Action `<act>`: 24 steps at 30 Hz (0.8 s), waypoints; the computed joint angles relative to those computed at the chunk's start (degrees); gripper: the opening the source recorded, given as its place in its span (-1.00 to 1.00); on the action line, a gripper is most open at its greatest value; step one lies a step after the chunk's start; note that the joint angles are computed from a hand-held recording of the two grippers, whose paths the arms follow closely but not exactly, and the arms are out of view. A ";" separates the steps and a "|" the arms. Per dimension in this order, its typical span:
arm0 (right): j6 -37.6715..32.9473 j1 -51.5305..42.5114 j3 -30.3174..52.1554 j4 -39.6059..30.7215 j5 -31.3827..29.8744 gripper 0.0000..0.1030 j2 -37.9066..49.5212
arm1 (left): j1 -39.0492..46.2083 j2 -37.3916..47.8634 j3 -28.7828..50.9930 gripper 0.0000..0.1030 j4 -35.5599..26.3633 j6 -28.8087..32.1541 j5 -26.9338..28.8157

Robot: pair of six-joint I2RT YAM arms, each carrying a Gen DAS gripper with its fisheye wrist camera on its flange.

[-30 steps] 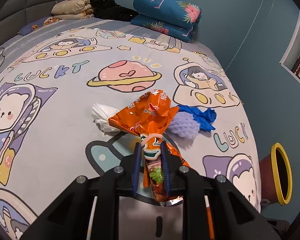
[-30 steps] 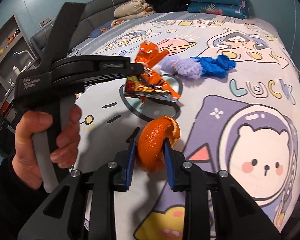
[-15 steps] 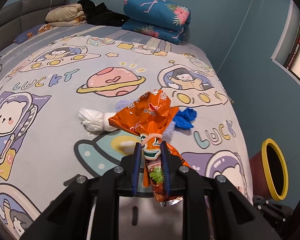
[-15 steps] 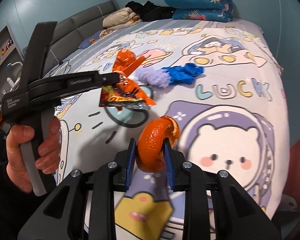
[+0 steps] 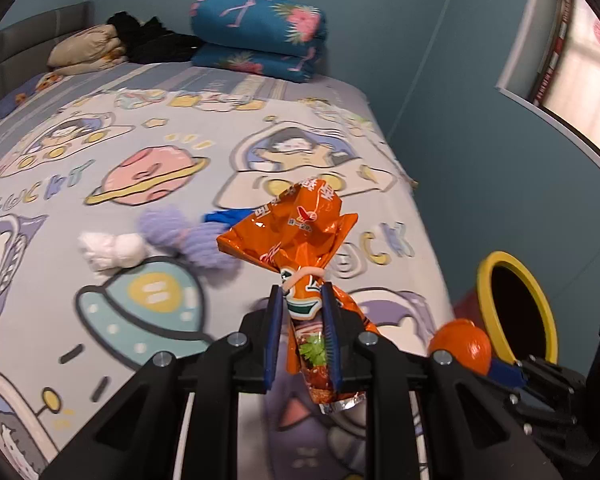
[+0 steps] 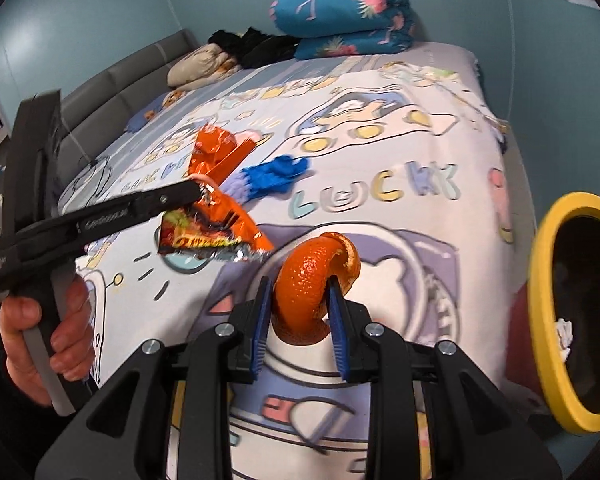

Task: Collect trash
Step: 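Lift the wrapper and peel and carry them toward the yellow bin, then hold the wrapper and peel above the bin opening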

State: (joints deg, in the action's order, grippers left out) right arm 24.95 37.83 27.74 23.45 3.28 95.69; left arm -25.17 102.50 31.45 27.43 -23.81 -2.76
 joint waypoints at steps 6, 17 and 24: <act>-2.80 -7.21 -4.13 -0.29 -1.75 -0.50 -5.42 | -5.67 0.80 3.88 -0.65 -2.47 -0.92 -1.54; -8.73 -22.17 -9.70 -2.14 -6.40 -0.50 -14.71 | -14.44 3.50 12.00 -0.65 -7.08 -1.01 -4.03; -12.42 -31.75 -11.65 -3.20 -10.32 -0.50 -18.83 | -19.14 6.24 18.00 -0.65 -10.02 -0.09 -5.35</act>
State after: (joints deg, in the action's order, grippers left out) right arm 12.54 6.08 16.09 20.25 -7.04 76.86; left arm -44.30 108.74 49.45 17.41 -23.89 -8.11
